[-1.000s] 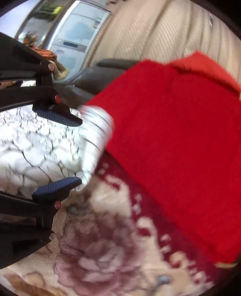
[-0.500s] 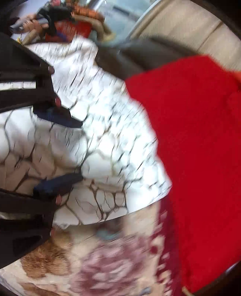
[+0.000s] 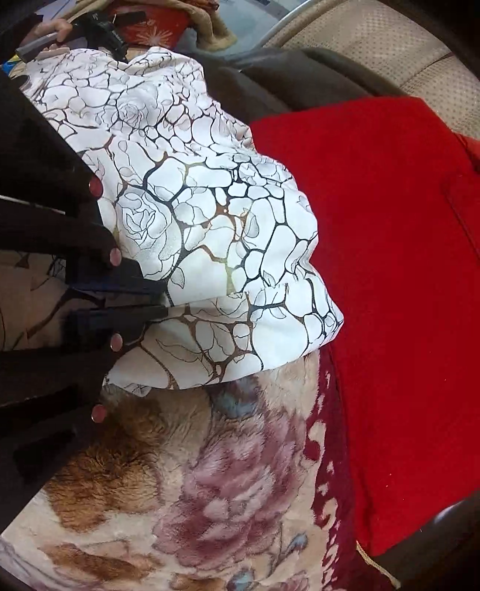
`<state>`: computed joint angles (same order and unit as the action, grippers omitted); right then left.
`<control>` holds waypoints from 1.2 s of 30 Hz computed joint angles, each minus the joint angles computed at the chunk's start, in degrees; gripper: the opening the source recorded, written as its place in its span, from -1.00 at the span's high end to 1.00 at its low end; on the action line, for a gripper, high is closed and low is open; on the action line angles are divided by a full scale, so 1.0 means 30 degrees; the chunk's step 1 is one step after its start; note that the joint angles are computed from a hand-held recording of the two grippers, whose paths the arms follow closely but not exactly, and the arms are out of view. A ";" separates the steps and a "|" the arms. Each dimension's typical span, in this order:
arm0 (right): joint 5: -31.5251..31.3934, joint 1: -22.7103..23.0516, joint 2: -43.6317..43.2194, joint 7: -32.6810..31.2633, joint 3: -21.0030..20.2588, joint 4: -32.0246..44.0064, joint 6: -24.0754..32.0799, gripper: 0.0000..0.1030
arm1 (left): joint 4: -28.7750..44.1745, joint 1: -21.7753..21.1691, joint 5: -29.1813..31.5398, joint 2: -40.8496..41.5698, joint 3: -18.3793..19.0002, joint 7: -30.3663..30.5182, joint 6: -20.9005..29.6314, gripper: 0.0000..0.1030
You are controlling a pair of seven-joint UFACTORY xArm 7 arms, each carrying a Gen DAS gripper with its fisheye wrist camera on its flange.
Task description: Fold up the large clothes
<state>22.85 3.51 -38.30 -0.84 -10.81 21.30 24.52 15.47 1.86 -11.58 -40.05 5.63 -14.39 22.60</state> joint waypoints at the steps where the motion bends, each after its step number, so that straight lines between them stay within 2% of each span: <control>1: -0.0205 -0.0182 -0.0055 0.0043 0.0077 0.0068 0.0240 0.87 | -0.0011 -0.0126 -0.0106 -0.0527 0.0187 0.0169 -0.0075 -0.66; 2: -0.0489 -0.0553 -0.0192 0.0453 0.0403 0.0186 0.0623 0.87 | 0.0096 -0.0454 -0.0399 -0.0975 0.0558 0.0409 -0.0140 -0.66; 4: -0.0701 -0.0934 -0.0403 0.1683 0.1016 0.0733 0.1398 0.74 | 0.0665 -0.0994 -0.0949 -0.1181 0.0973 0.0621 -0.0128 -0.66; 5: -0.0498 -0.0614 -0.0180 0.2032 0.1149 0.1066 0.1242 0.74 | 0.1090 -0.1268 -0.1158 -0.0696 0.1105 0.0743 -0.0290 -0.66; 8: -0.0075 0.0577 -0.0914 0.1745 0.0997 0.1516 0.1038 0.74 | 0.3184 -0.2276 -0.1663 0.1369 0.1275 0.1318 0.0588 -0.68; 10: 0.0224 0.1837 -0.1114 0.1016 0.0851 0.1963 0.0759 0.74 | 0.4617 -0.2202 -0.1415 0.3516 0.0486 0.1145 0.1118 -0.68; 13: 0.1268 0.4070 0.0221 -0.0513 0.0080 0.3456 0.1085 0.74 | 0.5942 -0.1884 -0.1155 0.6157 -0.0531 0.0644 0.0196 -0.68; 14: 0.1598 0.4390 0.0623 -0.0809 0.0059 0.3795 0.1202 0.74 | 0.6335 -0.1594 -0.0811 0.6830 -0.0894 0.0226 0.0032 -0.68; 17: 0.2703 0.5065 0.2063 -0.1835 -0.0114 0.4872 0.1870 0.74 | 0.7811 -0.0502 0.1297 0.9177 -0.2192 -0.2100 -0.0643 -0.68; 18: 0.3217 0.4574 0.2284 -0.2152 0.0288 0.5069 0.2402 0.74 | 0.8236 -0.0157 0.2337 0.9782 -0.2539 -0.2974 -0.0788 -0.68; 19: 0.3159 0.4883 0.3304 -0.1962 0.0086 0.5759 0.2738 0.74 | 0.8811 0.0266 0.3890 1.0604 -0.2964 -0.4175 -0.0994 -0.68; 21: 0.3038 0.4247 0.4889 -0.1651 0.0659 0.6565 0.3129 0.72 | 0.9891 0.0729 0.7300 1.1966 -0.3352 -0.6637 -0.0724 -0.68; 23: 0.2482 0.3171 0.6706 -0.0346 0.1299 0.7456 0.3811 0.77 | 1.0376 0.0507 0.8999 1.2684 -0.3069 -0.8000 -0.0323 -0.68; 24: 0.3158 0.2662 0.7124 -0.0491 0.1586 0.7457 0.3538 0.78 | 1.0271 0.0318 0.8858 1.2778 -0.2805 -0.8006 -0.0488 -0.68; 26: 0.4688 0.2753 0.7407 -0.1862 0.1199 0.7020 0.2069 0.87 | 0.9375 0.0091 0.7218 1.2304 -0.2266 -0.7315 -0.1602 -0.68; 28: 0.6475 0.2639 0.6996 -0.2426 0.0772 0.6472 0.1676 0.87 | 0.8117 0.0017 0.5517 1.0964 -0.1758 -0.6586 -0.2559 -0.68; 30: 0.6271 0.1654 0.5850 -0.1869 0.1523 0.5474 0.0639 0.79 | 0.6999 -0.0093 0.4320 0.9193 -0.1281 -0.5383 -0.2973 -0.68; 31: 0.6137 0.1412 0.4982 -0.1676 0.1566 0.4832 0.0145 0.78 | 0.6523 -0.0181 0.3904 0.8104 -0.1032 -0.4602 -0.2814 -0.68; 33: 0.5676 0.1213 0.3488 -0.1467 0.1219 0.4091 0.0395 0.73 | 0.5824 -0.1138 0.2115 0.6114 0.0213 -0.2320 -0.2330 -0.68; 34: 0.5245 0.1072 0.2263 -0.1586 0.0980 0.3563 0.0783 0.73 | 0.5441 -0.1873 0.0974 0.4800 0.1079 -0.0970 -0.1598 -0.68; 36: 0.3784 0.0396 0.0545 -0.1130 0.1086 0.2742 0.1209 0.73 | 0.4887 -0.1599 0.0638 0.2052 0.0931 -0.0084 0.1326 -0.68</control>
